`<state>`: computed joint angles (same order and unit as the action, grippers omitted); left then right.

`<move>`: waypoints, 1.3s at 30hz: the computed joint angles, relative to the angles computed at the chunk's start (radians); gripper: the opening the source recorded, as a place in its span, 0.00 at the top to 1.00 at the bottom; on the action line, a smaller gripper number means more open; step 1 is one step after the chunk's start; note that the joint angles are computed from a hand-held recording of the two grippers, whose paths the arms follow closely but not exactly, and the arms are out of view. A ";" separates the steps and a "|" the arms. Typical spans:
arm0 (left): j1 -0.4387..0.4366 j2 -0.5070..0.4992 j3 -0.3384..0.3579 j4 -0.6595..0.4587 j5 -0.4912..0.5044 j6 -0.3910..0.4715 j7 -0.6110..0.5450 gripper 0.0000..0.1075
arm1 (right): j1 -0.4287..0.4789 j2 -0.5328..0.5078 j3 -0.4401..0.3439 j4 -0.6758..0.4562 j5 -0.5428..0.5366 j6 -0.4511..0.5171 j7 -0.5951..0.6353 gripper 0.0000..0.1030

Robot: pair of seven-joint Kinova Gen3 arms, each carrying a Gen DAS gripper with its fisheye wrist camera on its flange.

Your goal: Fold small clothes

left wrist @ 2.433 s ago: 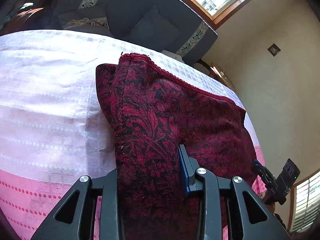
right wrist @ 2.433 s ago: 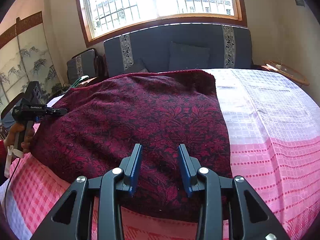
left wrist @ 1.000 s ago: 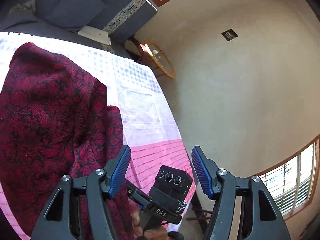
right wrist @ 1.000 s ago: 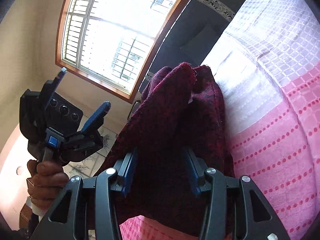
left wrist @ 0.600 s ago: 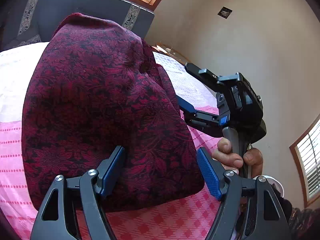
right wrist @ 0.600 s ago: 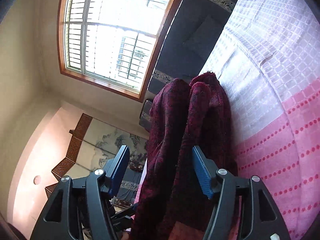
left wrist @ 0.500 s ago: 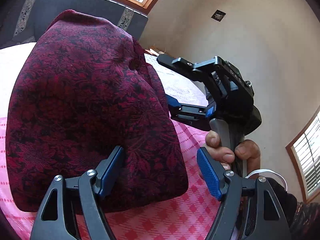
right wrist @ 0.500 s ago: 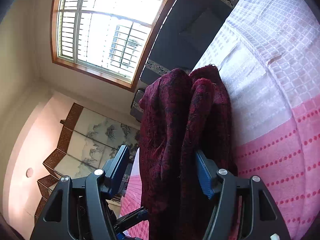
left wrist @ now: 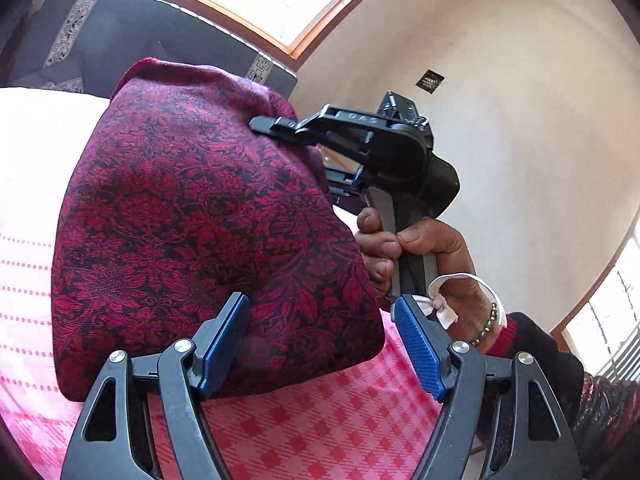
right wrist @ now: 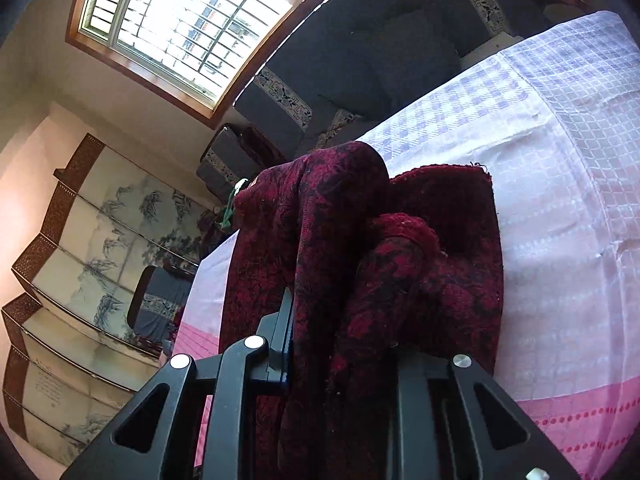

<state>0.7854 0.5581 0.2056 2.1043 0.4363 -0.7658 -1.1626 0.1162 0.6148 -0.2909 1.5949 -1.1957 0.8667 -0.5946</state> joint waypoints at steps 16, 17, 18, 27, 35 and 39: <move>-0.067 0.085 0.026 0.115 -0.137 -0.213 0.191 0.28 | 0.196 0.135 -0.005 0.082 -0.271 0.109 0.245 0.58; -0.063 0.086 0.025 0.117 -0.134 -0.219 0.189 0.28 | 0.220 0.115 -0.016 0.103 -0.288 0.113 0.277 0.58; -0.049 0.081 0.015 0.116 -0.122 -0.210 0.187 0.28 | 0.231 0.098 -0.016 0.114 -0.289 0.133 0.293 0.58; -0.040 0.069 0.014 0.061 -0.078 -0.133 0.137 0.27 | 0.002 -0.028 0.117 0.065 0.002 0.059 0.100 0.60; -0.035 0.046 0.014 0.059 -0.075 -0.108 0.124 0.27 | 0.109 -0.155 -0.012 0.214 -0.103 -0.095 0.262 0.90; -0.049 0.033 0.016 0.043 -0.099 -0.052 0.110 0.27 | 0.065 -0.153 0.092 0.246 -0.120 -0.095 0.278 0.91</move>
<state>0.7364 0.5908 0.2213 2.1476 0.3374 -0.8175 -1.0524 0.1808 0.4617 -0.1994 1.8410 -1.3160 0.7713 -0.3161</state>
